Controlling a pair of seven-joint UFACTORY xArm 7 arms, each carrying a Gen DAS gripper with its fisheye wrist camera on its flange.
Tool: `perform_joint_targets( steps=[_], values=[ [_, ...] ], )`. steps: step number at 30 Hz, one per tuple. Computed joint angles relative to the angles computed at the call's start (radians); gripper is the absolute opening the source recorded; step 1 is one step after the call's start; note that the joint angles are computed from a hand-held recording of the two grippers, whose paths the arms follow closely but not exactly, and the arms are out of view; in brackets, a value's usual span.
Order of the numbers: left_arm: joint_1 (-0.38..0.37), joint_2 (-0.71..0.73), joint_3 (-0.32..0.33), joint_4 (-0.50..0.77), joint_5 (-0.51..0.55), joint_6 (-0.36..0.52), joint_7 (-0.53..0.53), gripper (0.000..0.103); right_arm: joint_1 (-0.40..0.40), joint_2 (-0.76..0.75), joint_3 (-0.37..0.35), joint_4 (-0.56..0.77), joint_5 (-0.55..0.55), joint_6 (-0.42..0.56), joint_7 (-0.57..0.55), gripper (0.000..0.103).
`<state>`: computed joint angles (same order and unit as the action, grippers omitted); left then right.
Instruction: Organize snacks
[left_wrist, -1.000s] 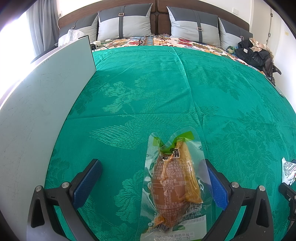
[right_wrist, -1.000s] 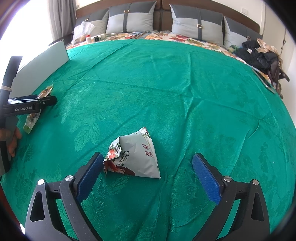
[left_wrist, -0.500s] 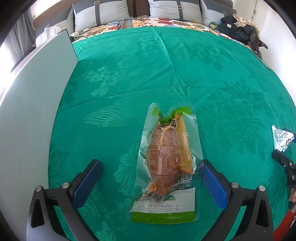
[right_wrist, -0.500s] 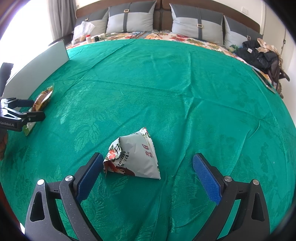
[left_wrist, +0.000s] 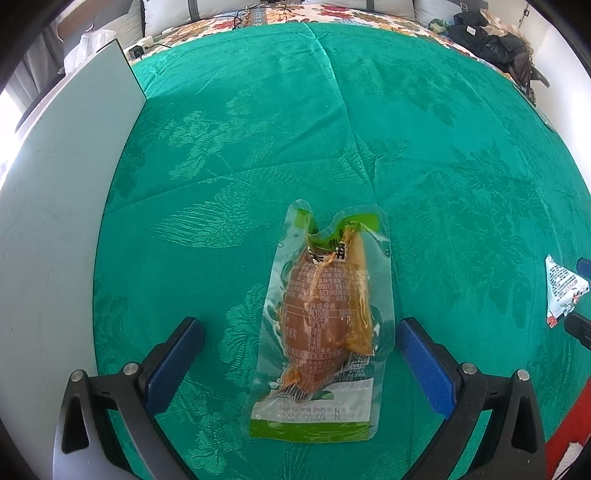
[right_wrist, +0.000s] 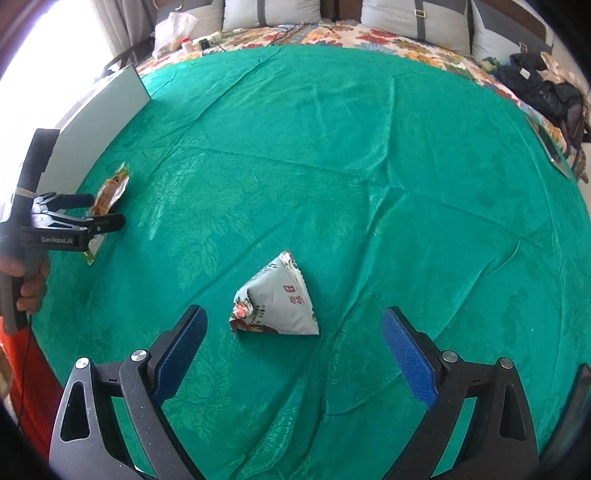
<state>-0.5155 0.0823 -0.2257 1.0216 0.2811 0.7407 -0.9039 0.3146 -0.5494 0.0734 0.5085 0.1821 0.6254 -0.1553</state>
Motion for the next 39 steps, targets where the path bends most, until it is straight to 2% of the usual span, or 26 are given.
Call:
perform_joint_targets(
  steps=[1, 2, 4, 5, 6, 8, 10, 14, 18, 21, 23, 27, 33, 37, 39],
  values=[
    [0.004, 0.002, 0.001, 0.009, -0.018, 0.014, 0.017, 0.102, 0.002, 0.021, 0.014, 0.005, -0.005, -0.007, 0.010, 0.097],
    [0.003, -0.005, 0.001, 0.005, -0.016, 0.017, 0.007, 0.097, 0.001, 0.040, 0.031, 0.008, -0.017, -0.012, 0.022, 0.095],
    [0.004, -0.033, 0.002, -0.019, 0.004, -0.013, -0.014, 0.076, -0.006, 0.076, 0.054, 0.021, -0.054, -0.011, 0.040, 0.093],
    [0.003, -0.046, -0.001, -0.027, 0.024, -0.016, -0.022, 0.061, -0.024, 0.072, 0.080, 0.015, -0.095, -0.014, 0.072, 0.069],
    [0.007, -0.061, -0.002, -0.041, 0.013, -0.035, -0.011, 0.059, -0.027, 0.047, 0.082, -0.001, -0.102, -0.033, 0.072, 0.045],
    [0.014, -0.094, -0.008, -0.077, 0.000, -0.076, -0.001, 0.056, 0.018, 0.029, 0.019, -0.002, -0.032, 0.004, 0.055, 0.045],
    [0.018, -0.127, -0.018, -0.111, 0.010, -0.096, -0.032, 0.055, 0.026, -0.015, 0.001, -0.016, -0.007, 0.015, 0.044, 0.045],
    [0.023, -0.236, -0.041, -0.230, -0.044, -0.205, -0.097, 0.055, 0.071, -0.122, -0.098, -0.058, 0.149, 0.040, -0.008, 0.045],
    [0.015, -0.344, -0.064, -0.301, -0.128, -0.272, -0.099, 0.055, 0.038, -0.161, -0.079, -0.072, 0.165, 0.099, 0.018, 0.045],
    [0.003, -0.456, -0.069, -0.327, -0.192, -0.276, -0.081, 0.055, 0.061, -0.168, -0.058, -0.045, 0.183, 0.130, 0.024, 0.045],
    [0.009, -0.560, -0.066, -0.342, -0.215, -0.239, -0.064, 0.055, 0.103, -0.149, -0.038, 0.007, 0.217, 0.132, 0.024, 0.045],
    [0.058, -0.801, -0.036, -0.364, -0.237, -0.076, -0.020, 0.055, 0.220, -0.038, 0.015, 0.186, 0.312, 0.100, 0.014, 0.045],
    [0.235, -1.105, 0.012, -0.392, -0.191, 0.288, 0.069, 0.056, 0.363, 0.226, 0.122, 0.547, 0.455, 0.084, -0.006, 0.046],
    [0.340, -1.289, 0.057, -0.490, -0.167, 0.441, 0.127, 0.058, 0.398, 0.393, 0.223, 0.733, 0.437, 0.082, 0.029, 0.047],
    [0.381, -1.357, 0.054, -0.536, -0.154, 0.500, 0.152, 0.059, 0.410, 0.464, 0.265, 0.791, 0.378, 0.078, 0.072, 0.056]
  ],
)
